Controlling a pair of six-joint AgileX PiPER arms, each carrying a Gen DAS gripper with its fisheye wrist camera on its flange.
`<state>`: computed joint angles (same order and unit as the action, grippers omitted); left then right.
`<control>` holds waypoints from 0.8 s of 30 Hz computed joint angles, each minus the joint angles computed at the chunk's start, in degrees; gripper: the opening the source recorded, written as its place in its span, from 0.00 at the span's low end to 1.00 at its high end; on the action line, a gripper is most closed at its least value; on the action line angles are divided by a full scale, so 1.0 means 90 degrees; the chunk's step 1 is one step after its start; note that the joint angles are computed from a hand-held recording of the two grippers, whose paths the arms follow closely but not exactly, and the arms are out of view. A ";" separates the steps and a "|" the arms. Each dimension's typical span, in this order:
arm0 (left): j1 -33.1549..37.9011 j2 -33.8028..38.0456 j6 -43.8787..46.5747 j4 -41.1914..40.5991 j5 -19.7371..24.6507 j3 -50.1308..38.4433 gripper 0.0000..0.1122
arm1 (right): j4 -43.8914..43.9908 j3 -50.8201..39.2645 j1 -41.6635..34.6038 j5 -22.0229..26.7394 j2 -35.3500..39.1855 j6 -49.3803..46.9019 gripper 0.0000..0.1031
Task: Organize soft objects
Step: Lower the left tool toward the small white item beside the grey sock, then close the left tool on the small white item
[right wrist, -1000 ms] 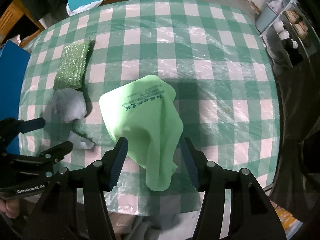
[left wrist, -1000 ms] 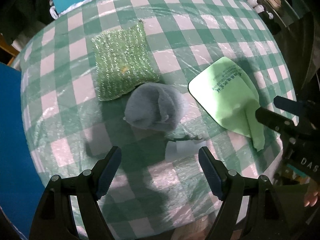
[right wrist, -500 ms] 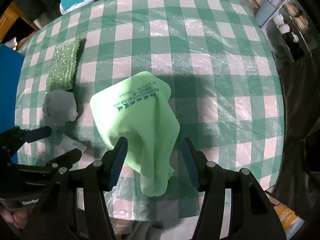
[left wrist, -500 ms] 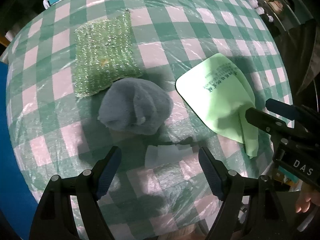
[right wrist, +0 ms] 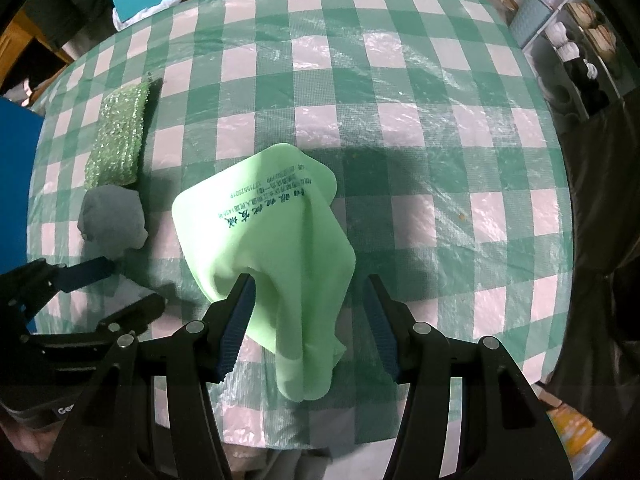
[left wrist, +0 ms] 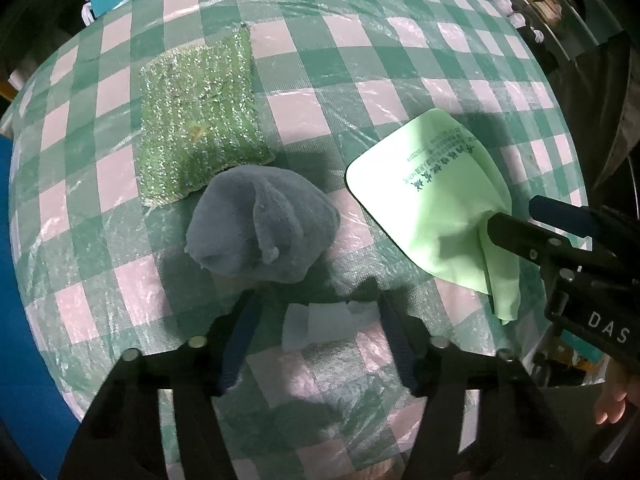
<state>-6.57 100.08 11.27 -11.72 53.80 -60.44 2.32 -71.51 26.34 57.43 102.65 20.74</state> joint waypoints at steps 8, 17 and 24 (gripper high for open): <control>0.0083 -0.0136 0.0257 -0.0004 0.0035 0.0118 0.29 | 0.0085 -0.0093 0.0085 -0.0156 0.0214 -0.0128 0.53; 0.0460 -0.0275 0.0735 -0.0237 0.0244 0.0208 0.21 | -0.0068 -0.0100 0.0234 -0.0302 0.0694 -0.0375 0.54; 0.0738 -0.0347 0.0940 -0.0320 0.0506 0.0120 0.20 | -0.0355 0.0115 0.0453 -0.0565 0.0612 -0.0118 0.55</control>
<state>0.08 96.96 19.73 -14.60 58.35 -59.36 -0.88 -70.48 30.42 52.35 108.16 19.68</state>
